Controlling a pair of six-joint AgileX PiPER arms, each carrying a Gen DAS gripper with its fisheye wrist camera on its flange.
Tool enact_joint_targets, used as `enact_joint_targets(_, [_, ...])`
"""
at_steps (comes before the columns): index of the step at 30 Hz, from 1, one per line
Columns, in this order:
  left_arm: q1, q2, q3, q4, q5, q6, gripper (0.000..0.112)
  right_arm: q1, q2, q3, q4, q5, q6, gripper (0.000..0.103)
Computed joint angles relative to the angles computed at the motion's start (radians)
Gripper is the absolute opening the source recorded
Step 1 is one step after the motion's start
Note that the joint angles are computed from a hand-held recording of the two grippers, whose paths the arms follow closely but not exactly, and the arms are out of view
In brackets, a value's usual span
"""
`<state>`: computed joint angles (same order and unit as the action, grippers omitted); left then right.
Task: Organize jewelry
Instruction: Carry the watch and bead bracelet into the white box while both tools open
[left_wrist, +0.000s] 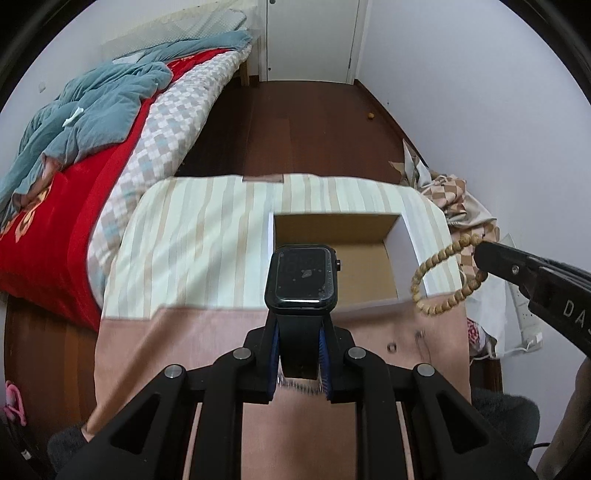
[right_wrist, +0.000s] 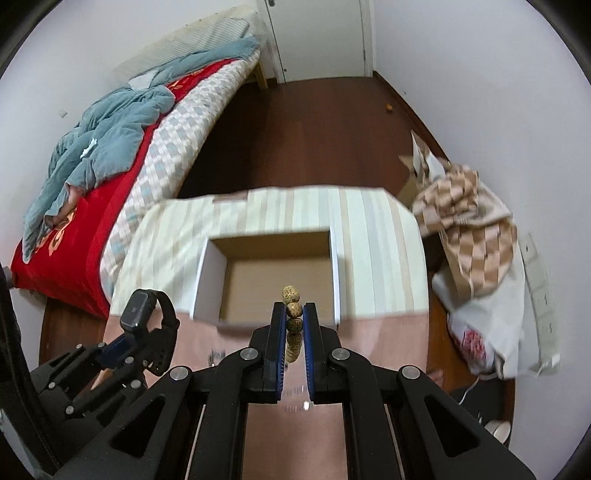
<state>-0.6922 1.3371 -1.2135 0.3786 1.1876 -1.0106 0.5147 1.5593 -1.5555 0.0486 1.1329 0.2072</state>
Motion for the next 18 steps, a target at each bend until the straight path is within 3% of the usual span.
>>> enact_joint_targets(6, [0.200, 0.119, -0.059, -0.135, -0.103, 0.194, 0.015, -0.047, 0.208, -0.182, 0.060, 0.048, -0.081, 0.009])
enact_joint_targets(13, [0.366, 0.246, -0.080, -0.359, -0.215, 0.403, 0.015, -0.086, 0.355, -0.231, 0.123, 0.038, -0.141, 0.009])
enact_joint_targets(18, [0.416, 0.325, -0.123, -0.466, -0.217, 0.491, 0.016, -0.096, 0.407, -0.260, 0.156, 0.035, -0.162, 0.009])
